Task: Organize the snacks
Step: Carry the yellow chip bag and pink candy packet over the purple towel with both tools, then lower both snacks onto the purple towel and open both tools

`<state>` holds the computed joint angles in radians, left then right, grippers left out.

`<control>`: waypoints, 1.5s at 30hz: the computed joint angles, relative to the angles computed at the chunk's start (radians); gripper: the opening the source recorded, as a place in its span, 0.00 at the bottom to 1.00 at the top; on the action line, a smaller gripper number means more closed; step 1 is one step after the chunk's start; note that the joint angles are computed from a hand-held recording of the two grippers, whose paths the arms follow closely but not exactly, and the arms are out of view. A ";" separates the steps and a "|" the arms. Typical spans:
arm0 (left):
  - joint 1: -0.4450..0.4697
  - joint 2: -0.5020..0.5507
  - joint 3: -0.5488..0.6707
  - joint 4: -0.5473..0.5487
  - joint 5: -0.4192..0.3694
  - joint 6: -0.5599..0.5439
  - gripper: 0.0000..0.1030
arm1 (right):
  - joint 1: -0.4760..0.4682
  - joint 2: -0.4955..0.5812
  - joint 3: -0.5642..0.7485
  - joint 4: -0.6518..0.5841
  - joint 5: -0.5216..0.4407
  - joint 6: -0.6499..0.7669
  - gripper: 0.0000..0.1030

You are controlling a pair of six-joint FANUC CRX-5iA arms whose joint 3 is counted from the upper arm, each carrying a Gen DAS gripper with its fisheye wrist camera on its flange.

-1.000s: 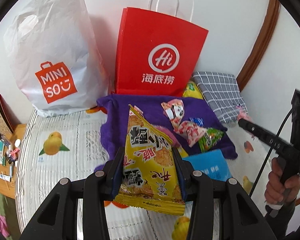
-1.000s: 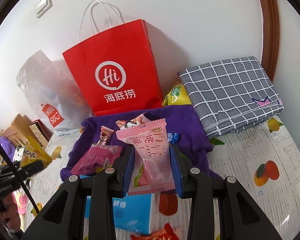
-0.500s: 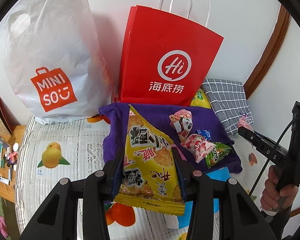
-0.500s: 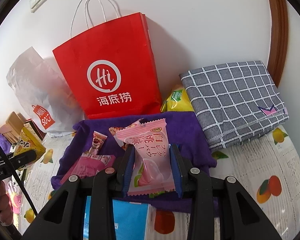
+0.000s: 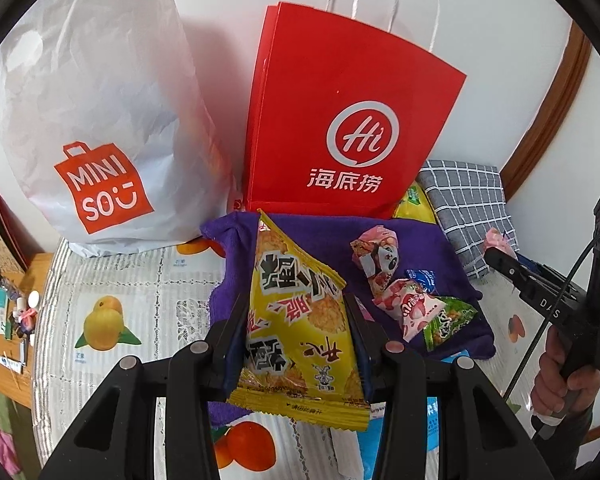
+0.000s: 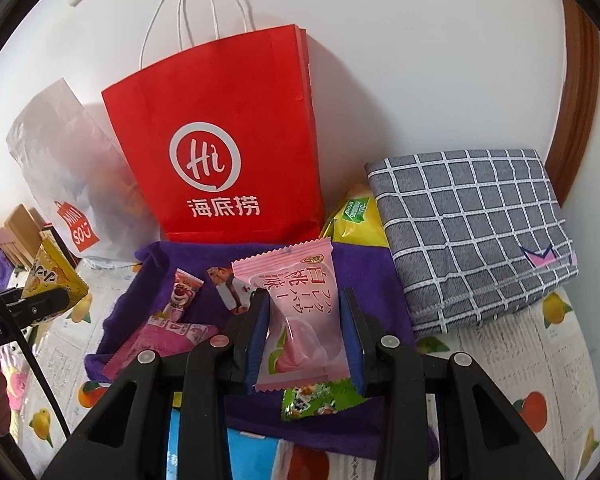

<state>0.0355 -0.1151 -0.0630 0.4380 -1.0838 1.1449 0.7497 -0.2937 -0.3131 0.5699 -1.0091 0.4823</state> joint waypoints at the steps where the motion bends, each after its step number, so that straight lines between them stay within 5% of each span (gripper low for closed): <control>1: -0.001 0.006 0.000 0.002 0.001 0.003 0.41 | -0.010 0.015 0.005 -0.003 0.002 0.009 0.34; 36: -0.066 0.115 0.022 -0.058 -0.015 0.013 0.41 | -0.091 0.120 0.039 -0.212 -0.001 0.210 0.36; 40: -0.067 0.114 0.023 -0.057 -0.019 0.008 0.41 | -0.088 0.116 0.043 -0.211 -0.007 0.215 0.45; 45: -0.062 0.114 0.025 -0.049 -0.024 0.011 0.46 | -0.078 0.106 0.047 -0.200 -0.017 0.199 0.46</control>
